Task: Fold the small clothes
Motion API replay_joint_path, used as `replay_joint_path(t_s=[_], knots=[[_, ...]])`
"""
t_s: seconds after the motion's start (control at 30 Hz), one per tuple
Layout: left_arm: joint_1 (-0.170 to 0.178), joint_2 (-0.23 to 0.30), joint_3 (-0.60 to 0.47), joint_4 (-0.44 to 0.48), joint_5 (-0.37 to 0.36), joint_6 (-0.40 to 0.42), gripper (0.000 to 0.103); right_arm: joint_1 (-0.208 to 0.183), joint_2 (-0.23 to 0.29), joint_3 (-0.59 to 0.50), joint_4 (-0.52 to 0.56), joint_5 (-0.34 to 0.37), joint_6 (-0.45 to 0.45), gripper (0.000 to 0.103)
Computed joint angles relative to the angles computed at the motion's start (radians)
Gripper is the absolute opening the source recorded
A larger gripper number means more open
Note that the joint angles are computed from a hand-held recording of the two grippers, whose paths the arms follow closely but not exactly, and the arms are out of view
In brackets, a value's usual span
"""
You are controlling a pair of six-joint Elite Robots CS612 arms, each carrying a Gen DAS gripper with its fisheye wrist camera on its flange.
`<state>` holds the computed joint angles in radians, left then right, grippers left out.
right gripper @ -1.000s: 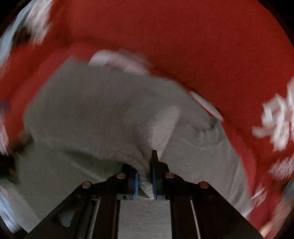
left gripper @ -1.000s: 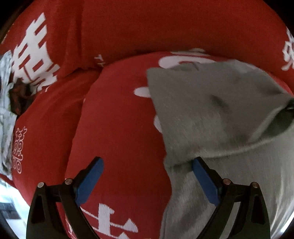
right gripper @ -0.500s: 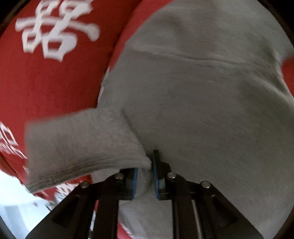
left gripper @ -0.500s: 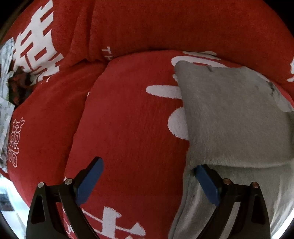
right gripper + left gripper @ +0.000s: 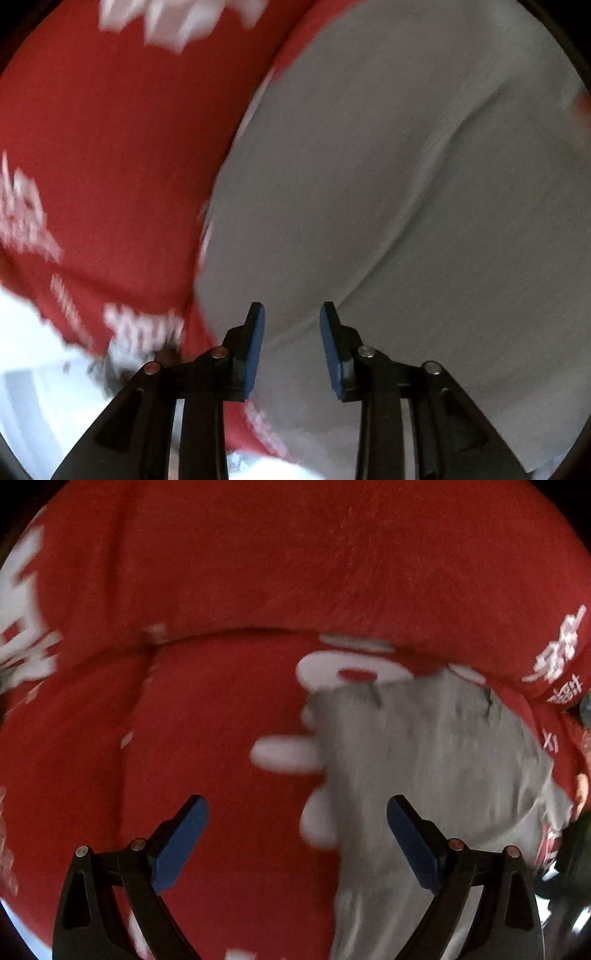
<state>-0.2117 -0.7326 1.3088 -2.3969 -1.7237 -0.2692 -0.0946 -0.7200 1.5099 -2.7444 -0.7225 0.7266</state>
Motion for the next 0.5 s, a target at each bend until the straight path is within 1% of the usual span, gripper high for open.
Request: replay_joint_path(t_s=[0.03, 0.07, 0.1, 0.13, 0.17, 0.2, 0.23, 0.27, 0.3, 0.33, 0.37, 0.4, 0.43, 0.47, 0.5], knots=[[0.002, 0.024, -0.037, 0.021, -0.02, 0.005, 0.097, 0.021, 0.015, -0.013, -0.004, 0.03, 0.008, 0.035], [0.003, 0.046, -0.071, 0.041, -0.035, 0.014, 0.097, 0.035, 0.028, -0.028, -0.006, 0.044, 0.019, 0.035], [0.002, 0.07, -0.107, 0.064, -0.033, 0.028, 0.094, 0.06, 0.054, -0.051, -0.037, 0.073, 0.064, 0.035], [0.0, 0.088, -0.137, 0.093, -0.027, 0.041, 0.076, 0.077, 0.079, -0.072, -0.076, 0.082, 0.111, 0.035], [-0.002, 0.1, -0.158, 0.127, -0.023, 0.046, 0.056, 0.096, 0.094, -0.09, -0.11, 0.079, 0.16, 0.035], [0.0, 0.119, -0.192, 0.185, -0.042, 0.043, 0.048, 0.11, 0.115, -0.108, -0.163, 0.078, 0.224, 0.035], [0.005, 0.13, -0.206, 0.207, -0.076, 0.038, 0.031, 0.121, 0.134, -0.125, -0.211, 0.07, 0.284, 0.035], [0.011, 0.137, -0.207, 0.194, -0.128, 0.031, 0.017, 0.13, 0.146, -0.138, -0.235, 0.053, 0.322, 0.035], [0.013, 0.137, -0.203, 0.178, -0.138, 0.036, 0.017, 0.135, 0.153, -0.146, -0.25, 0.04, 0.344, 0.035], [0.012, 0.134, -0.198, 0.164, -0.132, 0.045, 0.008, 0.141, 0.162, -0.156, -0.267, 0.027, 0.372, 0.034], [0.014, 0.131, -0.193, 0.151, -0.135, 0.056, 0.009, 0.139, 0.16, -0.15, -0.275, 0.023, 0.389, 0.018], [0.018, 0.125, -0.184, 0.126, -0.147, 0.062, 0.009, 0.139, 0.163, -0.149, -0.297, 0.023, 0.414, 0.006], [0.022, 0.119, -0.175, 0.107, -0.155, 0.068, 0.009, 0.138, 0.16, -0.145, -0.301, 0.025, 0.412, 0.006], [0.025, 0.114, -0.166, 0.094, -0.155, 0.074, 0.009, 0.14, 0.158, -0.152, -0.304, 0.029, 0.387, 0.006], [0.029, 0.107, -0.153, 0.079, -0.157, 0.083, 0.009, 0.139, 0.154, -0.157, -0.294, 0.042, 0.343, 0.006]])
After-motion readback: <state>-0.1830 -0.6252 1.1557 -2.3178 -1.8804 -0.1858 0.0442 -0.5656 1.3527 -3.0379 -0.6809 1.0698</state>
